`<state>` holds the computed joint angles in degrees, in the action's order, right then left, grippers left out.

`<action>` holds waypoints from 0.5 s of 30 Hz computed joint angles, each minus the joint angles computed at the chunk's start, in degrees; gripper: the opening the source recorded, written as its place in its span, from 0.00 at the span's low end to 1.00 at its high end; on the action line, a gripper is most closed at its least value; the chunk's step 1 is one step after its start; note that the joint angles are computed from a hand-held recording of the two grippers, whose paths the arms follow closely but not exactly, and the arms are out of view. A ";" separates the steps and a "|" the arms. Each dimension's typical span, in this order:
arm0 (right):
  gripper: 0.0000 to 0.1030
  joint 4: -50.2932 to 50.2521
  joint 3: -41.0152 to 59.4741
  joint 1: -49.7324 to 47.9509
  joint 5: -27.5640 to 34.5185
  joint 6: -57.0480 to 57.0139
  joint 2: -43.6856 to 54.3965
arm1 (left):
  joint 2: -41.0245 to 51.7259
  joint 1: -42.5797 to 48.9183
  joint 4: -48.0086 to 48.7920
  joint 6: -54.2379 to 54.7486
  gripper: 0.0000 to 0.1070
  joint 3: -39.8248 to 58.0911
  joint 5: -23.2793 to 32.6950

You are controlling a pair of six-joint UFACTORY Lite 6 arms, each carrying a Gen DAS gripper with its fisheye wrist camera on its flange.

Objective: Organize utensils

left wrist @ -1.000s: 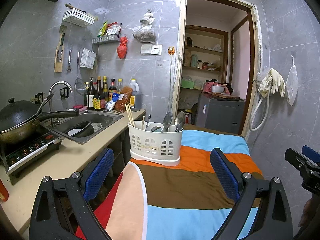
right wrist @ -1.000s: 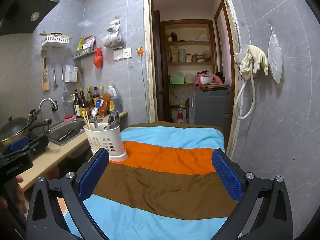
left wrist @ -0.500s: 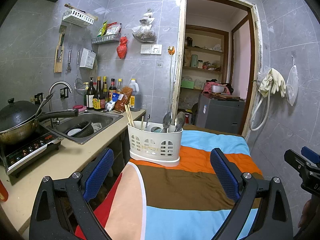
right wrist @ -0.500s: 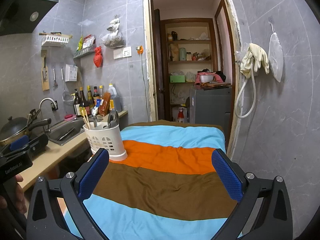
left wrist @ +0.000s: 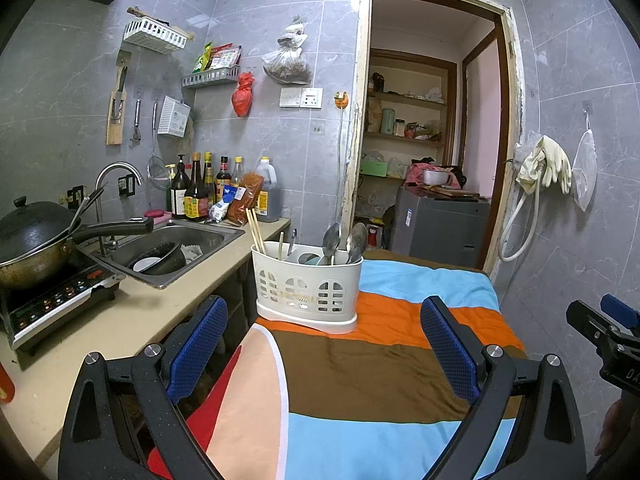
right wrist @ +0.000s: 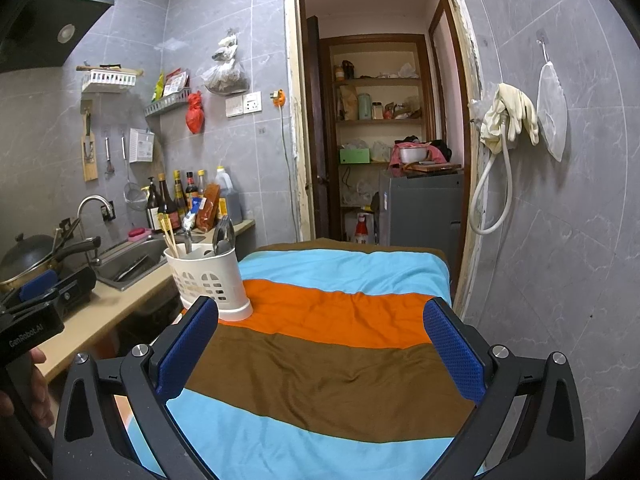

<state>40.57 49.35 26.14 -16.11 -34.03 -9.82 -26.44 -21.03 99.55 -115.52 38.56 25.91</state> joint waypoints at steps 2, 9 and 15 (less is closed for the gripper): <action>1.00 0.48 0.03 0.12 -0.01 -0.36 -0.05 | 0.07 0.05 0.14 -0.14 0.89 0.03 -0.02; 1.00 0.97 0.22 0.17 0.09 -0.86 0.00 | 0.13 -0.14 -0.24 0.13 0.89 0.15 0.19; 1.00 1.41 0.05 0.41 -0.13 -1.10 0.07 | 0.28 0.13 0.09 -0.07 0.89 0.24 -0.07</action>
<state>41.98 49.40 26.55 -16.24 -35.13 -9.75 -26.16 -20.90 99.64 -115.59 38.80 25.84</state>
